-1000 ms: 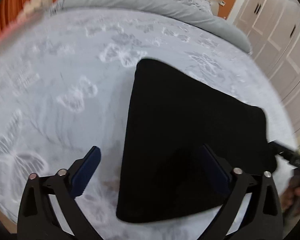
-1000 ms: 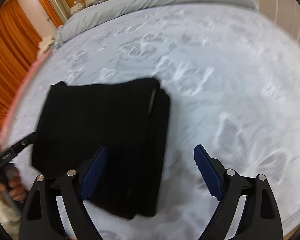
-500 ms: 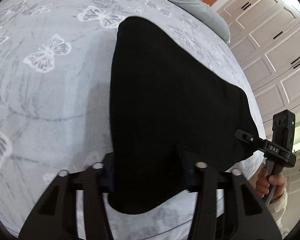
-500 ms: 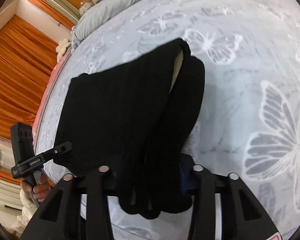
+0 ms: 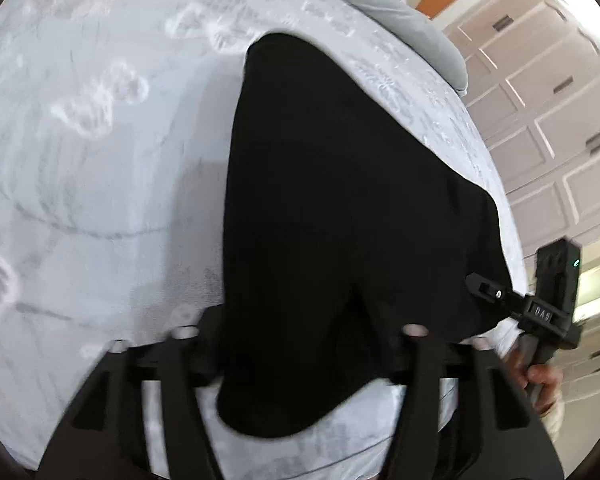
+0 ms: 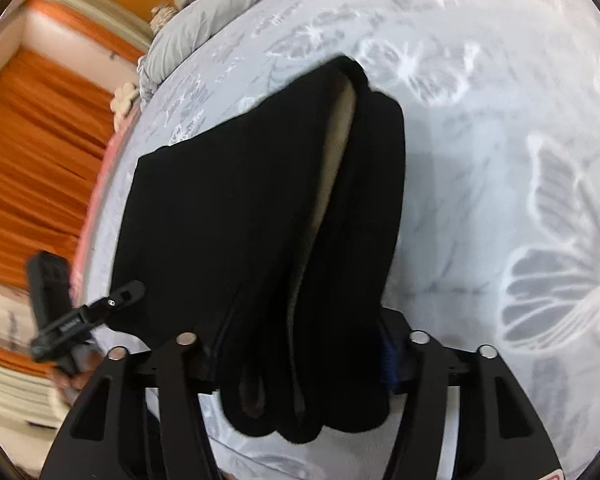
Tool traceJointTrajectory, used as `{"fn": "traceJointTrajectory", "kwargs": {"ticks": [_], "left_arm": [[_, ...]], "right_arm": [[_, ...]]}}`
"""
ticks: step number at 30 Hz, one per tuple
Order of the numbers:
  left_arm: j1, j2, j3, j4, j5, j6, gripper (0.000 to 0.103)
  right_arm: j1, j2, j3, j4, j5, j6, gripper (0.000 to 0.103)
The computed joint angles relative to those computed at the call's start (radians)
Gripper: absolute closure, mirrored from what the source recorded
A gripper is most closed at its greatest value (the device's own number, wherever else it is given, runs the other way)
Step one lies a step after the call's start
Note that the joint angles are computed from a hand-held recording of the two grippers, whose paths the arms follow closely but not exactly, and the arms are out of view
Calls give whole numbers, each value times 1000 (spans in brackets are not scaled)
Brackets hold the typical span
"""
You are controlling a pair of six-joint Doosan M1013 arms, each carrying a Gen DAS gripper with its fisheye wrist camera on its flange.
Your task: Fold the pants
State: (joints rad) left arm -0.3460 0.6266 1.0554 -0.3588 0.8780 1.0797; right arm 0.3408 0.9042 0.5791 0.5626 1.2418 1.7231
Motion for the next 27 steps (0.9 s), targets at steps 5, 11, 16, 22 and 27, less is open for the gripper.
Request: {"fn": "traceJointTrajectory", "kwargs": {"ticks": [5,11,16,22,27], "left_arm": [[3,0,8,-35,-55,-1,64],[-26,-65,34,31,-203,7,71],[-54,-92,22,188,-301,-41,71],[-67,-74,-37,380,-321,-143,70],[-75,-50,-90,511,-308,-219,70]], "right_arm": [[4,-7,3,12,-36,4,65],[22,-69,30,60,-177,-103,69],[32,-94,32,81,-283,-173,69],[38,-70,-25,57,-370,-186,69],[36,-48,-64,53,-401,-180,69]]}}
